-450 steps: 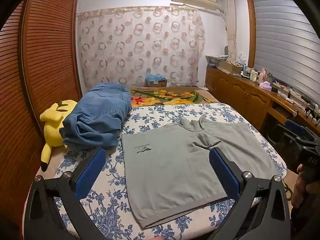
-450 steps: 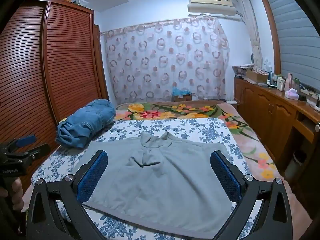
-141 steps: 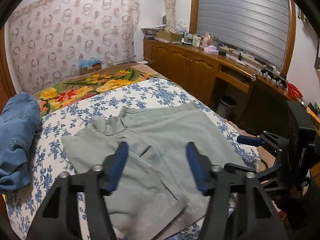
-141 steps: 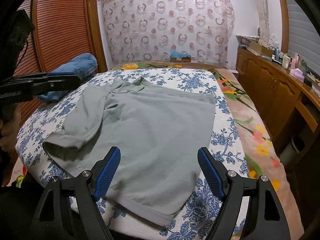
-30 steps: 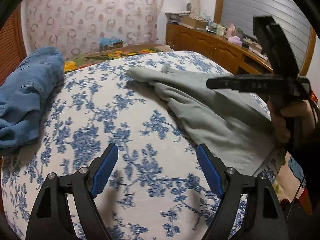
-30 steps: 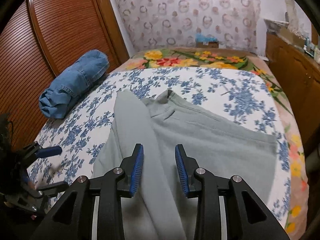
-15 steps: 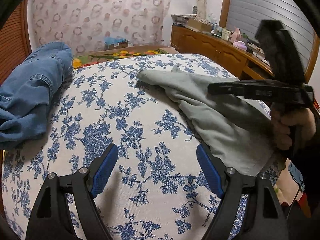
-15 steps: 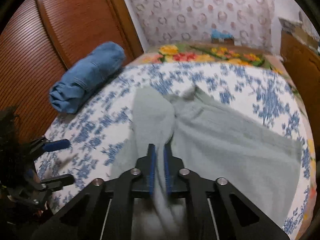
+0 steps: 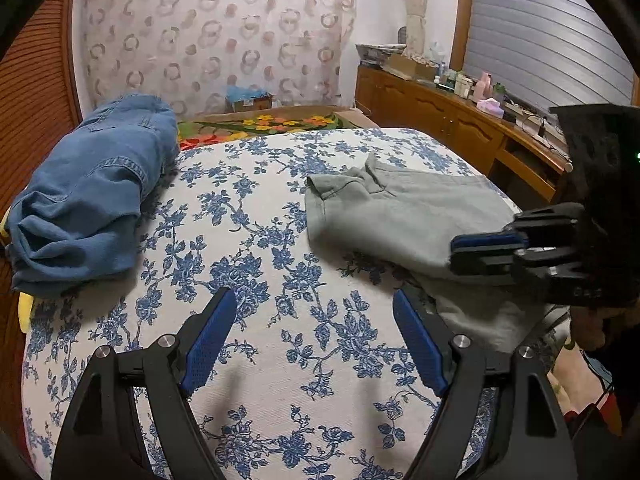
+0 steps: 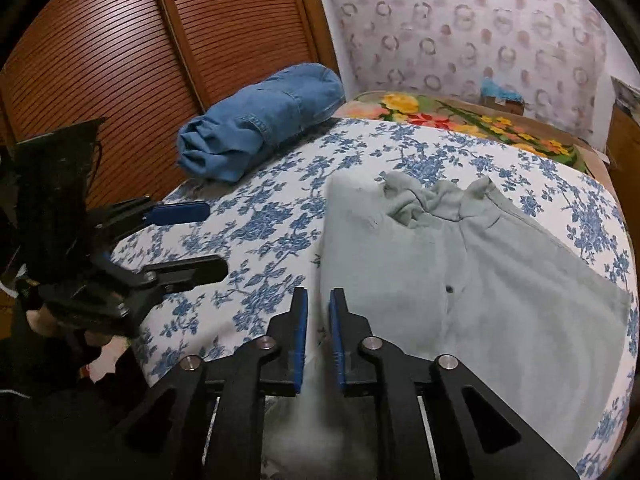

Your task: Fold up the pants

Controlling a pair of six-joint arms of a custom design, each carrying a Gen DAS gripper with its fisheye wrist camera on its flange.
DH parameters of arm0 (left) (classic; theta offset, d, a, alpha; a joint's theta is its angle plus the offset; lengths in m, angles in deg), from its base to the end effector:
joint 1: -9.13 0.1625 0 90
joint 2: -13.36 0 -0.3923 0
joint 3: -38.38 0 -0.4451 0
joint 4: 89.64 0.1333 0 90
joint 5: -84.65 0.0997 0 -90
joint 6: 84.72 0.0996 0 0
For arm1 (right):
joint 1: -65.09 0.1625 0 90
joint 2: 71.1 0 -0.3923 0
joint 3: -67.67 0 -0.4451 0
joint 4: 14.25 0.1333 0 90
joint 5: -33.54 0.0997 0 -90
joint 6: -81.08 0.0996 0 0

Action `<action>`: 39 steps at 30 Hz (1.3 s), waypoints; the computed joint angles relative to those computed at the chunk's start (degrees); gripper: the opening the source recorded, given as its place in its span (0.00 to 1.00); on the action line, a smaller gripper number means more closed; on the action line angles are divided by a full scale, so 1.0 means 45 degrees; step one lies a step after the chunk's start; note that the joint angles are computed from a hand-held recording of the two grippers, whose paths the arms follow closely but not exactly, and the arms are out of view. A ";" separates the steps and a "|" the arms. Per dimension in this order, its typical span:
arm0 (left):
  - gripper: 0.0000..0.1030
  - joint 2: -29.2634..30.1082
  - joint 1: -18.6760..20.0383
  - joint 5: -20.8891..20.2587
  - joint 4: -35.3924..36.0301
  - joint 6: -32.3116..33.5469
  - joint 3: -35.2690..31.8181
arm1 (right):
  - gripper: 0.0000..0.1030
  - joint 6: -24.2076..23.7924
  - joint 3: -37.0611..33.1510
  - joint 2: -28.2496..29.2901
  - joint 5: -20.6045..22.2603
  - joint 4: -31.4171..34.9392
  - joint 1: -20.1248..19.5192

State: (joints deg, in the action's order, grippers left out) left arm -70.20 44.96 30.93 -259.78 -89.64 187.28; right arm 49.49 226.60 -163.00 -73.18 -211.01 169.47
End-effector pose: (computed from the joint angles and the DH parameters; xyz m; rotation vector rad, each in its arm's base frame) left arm -0.1685 -0.3588 0.0957 0.9914 2.4307 -0.7200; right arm 0.1755 -0.2630 0.1351 0.8955 -2.4677 0.8789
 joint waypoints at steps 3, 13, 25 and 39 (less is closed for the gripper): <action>0.79 0.0091 0.0079 -0.0051 -0.0049 0.0013 -0.0023 | 0.22 -0.0047 0.0159 -0.0569 -0.0389 -0.0094 0.0153; 0.79 0.0514 0.0034 -0.0265 0.0051 -0.0068 -0.0080 | 0.37 0.0671 -0.1288 0.1160 -0.2017 -0.0852 -0.0186; 0.79 0.0596 0.0102 -0.0399 0.0101 -0.0198 0.0002 | 0.04 0.0539 -0.2293 0.2147 -0.0834 -0.0141 -0.0688; 0.79 0.0879 -0.0061 -0.0448 0.0009 -0.0158 -0.0063 | 0.03 -0.0126 -0.1439 -0.0633 -0.1387 -0.1740 -0.1708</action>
State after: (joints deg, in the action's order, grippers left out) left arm -66.24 44.69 28.92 -259.74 -90.35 187.00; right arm 48.92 220.12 -165.85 -79.42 -218.84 161.78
